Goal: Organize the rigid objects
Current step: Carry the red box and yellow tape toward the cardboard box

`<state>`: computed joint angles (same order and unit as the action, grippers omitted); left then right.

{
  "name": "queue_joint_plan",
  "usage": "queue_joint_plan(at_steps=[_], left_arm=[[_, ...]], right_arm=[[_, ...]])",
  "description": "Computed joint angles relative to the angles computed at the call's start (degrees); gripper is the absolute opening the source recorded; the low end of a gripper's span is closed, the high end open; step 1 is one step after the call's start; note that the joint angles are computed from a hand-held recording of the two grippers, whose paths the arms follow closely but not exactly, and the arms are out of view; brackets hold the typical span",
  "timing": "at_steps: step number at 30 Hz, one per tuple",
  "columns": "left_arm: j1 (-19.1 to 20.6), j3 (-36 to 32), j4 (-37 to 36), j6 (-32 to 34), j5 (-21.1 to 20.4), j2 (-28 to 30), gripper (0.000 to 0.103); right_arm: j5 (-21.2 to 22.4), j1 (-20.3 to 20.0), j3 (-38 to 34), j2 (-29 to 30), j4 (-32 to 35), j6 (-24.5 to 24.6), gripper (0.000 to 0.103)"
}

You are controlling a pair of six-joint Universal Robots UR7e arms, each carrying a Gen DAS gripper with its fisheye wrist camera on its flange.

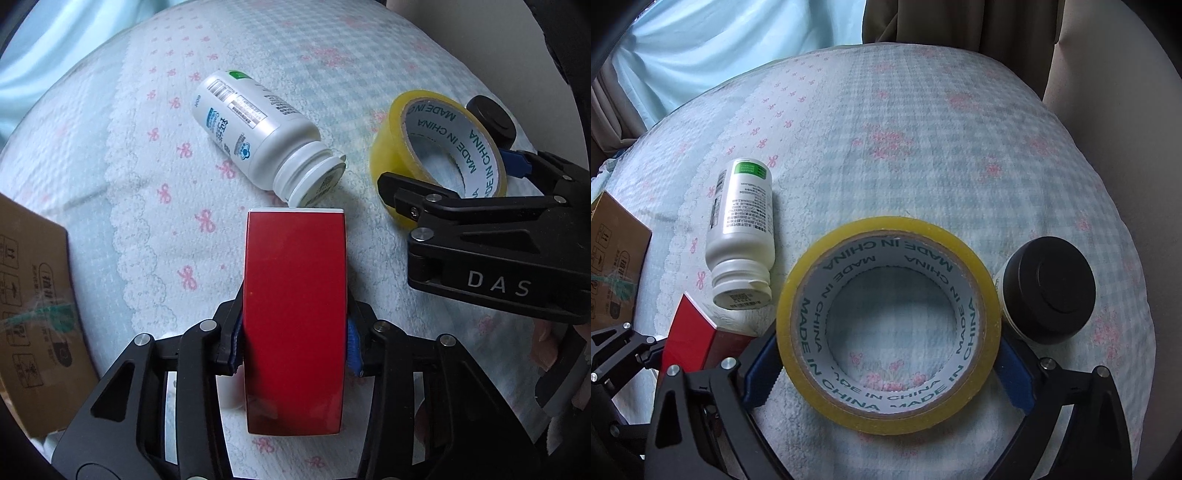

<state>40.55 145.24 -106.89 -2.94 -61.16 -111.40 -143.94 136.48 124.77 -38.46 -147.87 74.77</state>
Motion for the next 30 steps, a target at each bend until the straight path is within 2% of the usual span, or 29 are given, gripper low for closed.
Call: queue_joint_plan(at_steps=[8, 15, 20, 25, 30], left_arm=[[-1.1, -3.7, 7.5, -2.0, -1.3, -6.9, 0.038], [-6.7, -11.5, 17.1, -8.7, -1.8, -12.3, 0.038], [-11.8, -20.0, 25.6, -16.9, -2.7, -14.6, 0.038], [-16.5, -29.2, 32.8, -24.1, -0.9, -14.3, 0.038], [-18.6, -38.8, 40.3, -28.4, 2.8, -13.2, 0.038]], right_arm=[[0.6, 3.6, -2.1, -1.5, 7.3, 5.9, 0.097], [0.4, 9.3, -7.9, -5.9, 23.5, 15.2, 0.097], [1.7, 14.2, -16.4, -7.2, 37.3, 19.9, 0.097], [3.2, 18.0, -27.0, -5.7, 45.5, 18.6, 0.097], [2.8, 20.1, -35.6, -2.6, 46.7, 12.6, 0.097]])
